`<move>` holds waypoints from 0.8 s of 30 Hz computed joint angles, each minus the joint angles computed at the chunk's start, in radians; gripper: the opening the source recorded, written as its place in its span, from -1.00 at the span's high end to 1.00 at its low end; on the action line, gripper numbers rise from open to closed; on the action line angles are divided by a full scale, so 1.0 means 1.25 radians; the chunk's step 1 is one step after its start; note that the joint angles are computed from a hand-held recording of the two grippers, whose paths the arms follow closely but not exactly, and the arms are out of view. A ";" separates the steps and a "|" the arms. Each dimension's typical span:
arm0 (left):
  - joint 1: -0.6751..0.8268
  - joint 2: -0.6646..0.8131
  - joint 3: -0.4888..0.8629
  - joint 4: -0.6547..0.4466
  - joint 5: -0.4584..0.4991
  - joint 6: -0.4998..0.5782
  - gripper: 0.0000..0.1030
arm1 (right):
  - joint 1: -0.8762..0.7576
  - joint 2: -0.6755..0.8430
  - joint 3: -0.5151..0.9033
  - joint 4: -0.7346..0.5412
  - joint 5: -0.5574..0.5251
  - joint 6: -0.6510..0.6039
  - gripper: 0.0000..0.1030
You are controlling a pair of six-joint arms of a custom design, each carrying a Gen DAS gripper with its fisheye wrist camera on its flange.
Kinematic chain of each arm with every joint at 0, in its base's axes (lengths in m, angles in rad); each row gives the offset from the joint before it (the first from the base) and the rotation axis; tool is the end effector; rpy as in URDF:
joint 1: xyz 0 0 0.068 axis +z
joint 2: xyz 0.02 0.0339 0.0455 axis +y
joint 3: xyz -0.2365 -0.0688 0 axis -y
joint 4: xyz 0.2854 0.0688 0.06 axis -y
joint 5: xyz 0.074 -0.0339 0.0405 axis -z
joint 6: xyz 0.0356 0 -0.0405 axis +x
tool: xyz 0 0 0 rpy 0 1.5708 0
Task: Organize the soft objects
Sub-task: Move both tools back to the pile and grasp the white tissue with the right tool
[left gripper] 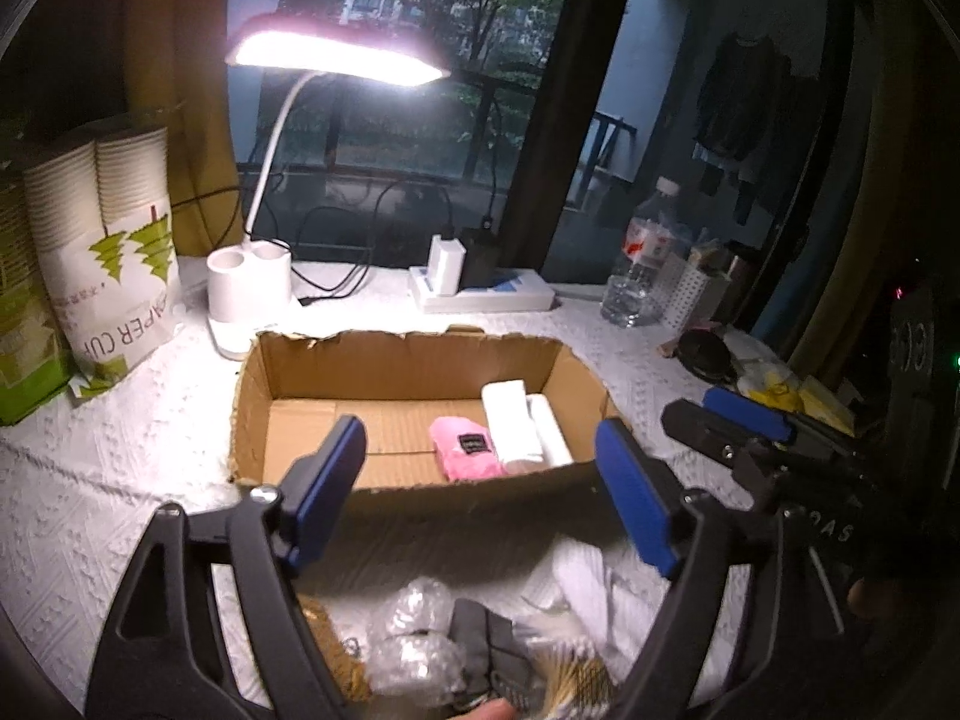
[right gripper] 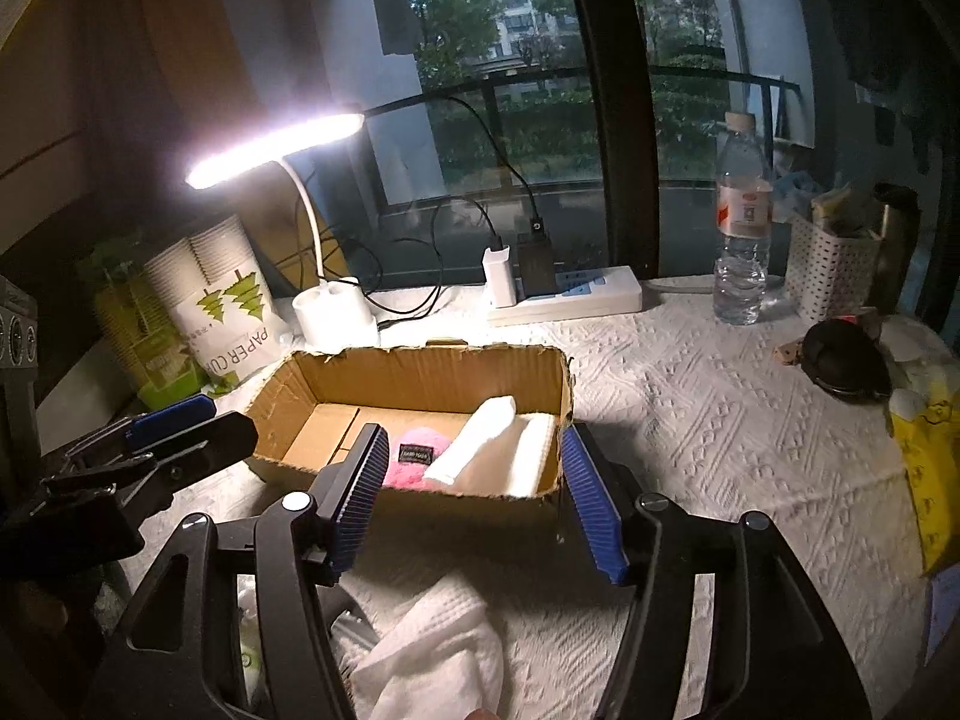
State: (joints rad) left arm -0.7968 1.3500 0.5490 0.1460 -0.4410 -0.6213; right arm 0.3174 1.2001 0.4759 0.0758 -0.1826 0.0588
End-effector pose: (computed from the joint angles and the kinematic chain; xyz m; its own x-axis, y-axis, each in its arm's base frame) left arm 0.2165 -0.1997 0.1164 -0.5849 -0.1546 -0.7962 0.0856 0.9644 -0.2502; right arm 0.2590 0.0919 0.1240 -0.5989 -0.1359 -0.7892 -0.4099 0.8986 0.1563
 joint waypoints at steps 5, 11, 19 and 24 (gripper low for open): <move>-0.032 -0.096 -0.067 -0.018 -0.030 -0.002 -0.58 | 0.008 -0.114 -0.053 -0.056 0.026 0.006 -0.31; -0.054 -0.192 -0.144 -0.046 -0.047 -0.025 -0.58 | 0.038 -0.246 -0.115 -0.137 0.068 0.022 -0.32; -0.092 -0.278 -0.223 -0.080 -0.061 -0.059 -0.58 | 0.074 -0.320 -0.182 -0.191 0.102 0.060 -0.32; -0.113 -0.291 -0.258 -0.078 -0.061 -0.088 -0.58 | 0.091 -0.347 -0.218 -0.218 0.109 0.076 -0.32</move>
State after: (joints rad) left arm -0.9375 0.9868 0.2267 0.0484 -0.5175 -0.7310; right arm 0.4313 0.7660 0.2034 -0.1968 -0.0466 0.1534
